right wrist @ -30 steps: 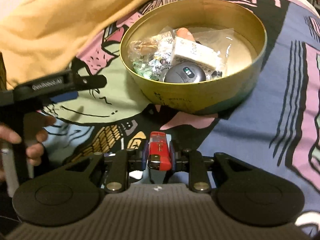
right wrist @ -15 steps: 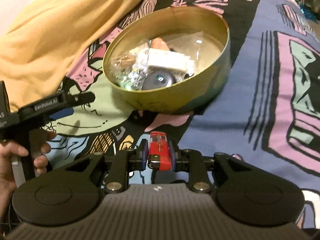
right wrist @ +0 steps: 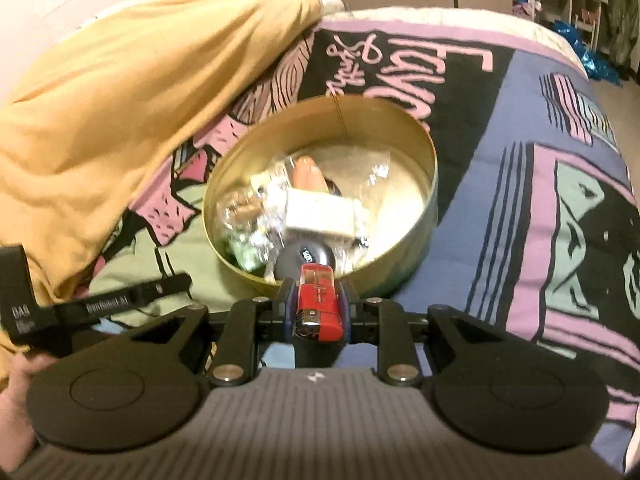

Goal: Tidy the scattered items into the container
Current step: 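Lift and carry the red lighter over the gold tin with the right tool, then open the right tool to drop the lighter into the tin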

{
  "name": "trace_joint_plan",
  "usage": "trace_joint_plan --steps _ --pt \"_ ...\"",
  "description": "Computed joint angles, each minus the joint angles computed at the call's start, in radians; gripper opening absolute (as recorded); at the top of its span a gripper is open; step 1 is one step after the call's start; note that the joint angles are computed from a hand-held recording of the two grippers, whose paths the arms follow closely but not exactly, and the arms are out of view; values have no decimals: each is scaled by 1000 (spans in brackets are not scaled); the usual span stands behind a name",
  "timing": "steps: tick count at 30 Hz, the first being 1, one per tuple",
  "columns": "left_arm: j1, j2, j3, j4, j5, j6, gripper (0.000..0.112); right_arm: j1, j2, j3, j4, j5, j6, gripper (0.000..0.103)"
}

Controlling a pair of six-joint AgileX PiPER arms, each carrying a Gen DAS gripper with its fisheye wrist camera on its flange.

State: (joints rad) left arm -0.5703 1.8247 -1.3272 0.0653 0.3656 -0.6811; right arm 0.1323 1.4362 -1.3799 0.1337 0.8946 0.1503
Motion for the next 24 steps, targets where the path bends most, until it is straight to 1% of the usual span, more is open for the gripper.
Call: trace_joint_plan --steps 3,7,14,16,17,18,19,20,21,22,24 --pt "0 2 -1 -28 -1 33 102 10 31 -56 -20 10 15 25" --pt "-4 1 1 -26 -6 44 102 26 83 -135 -35 27 29 25" --pt "-2 2 2 -59 -7 82 102 77 214 -317 -102 61 100 25" --pt "-1 2 3 -69 -10 91 102 82 237 -345 -118 51 130 26" --pt "0 2 4 -73 -12 96 102 84 244 -352 -136 38 167 35" --pt "0 3 4 -76 -13 98 102 85 243 -349 -154 22 203 57" --pt "1 3 4 -80 -14 102 102 81 239 -344 -156 7 226 69" --pt "1 3 5 -84 -15 106 102 79 224 -324 -168 -19 259 91" --pt "2 4 5 -88 -15 111 102 80 198 -286 -187 -60 285 102" --pt "1 5 5 -89 -15 113 102 75 183 -268 -186 -77 277 103" --pt "0 7 2 -92 -14 120 102 60 162 -241 -162 -82 238 103"
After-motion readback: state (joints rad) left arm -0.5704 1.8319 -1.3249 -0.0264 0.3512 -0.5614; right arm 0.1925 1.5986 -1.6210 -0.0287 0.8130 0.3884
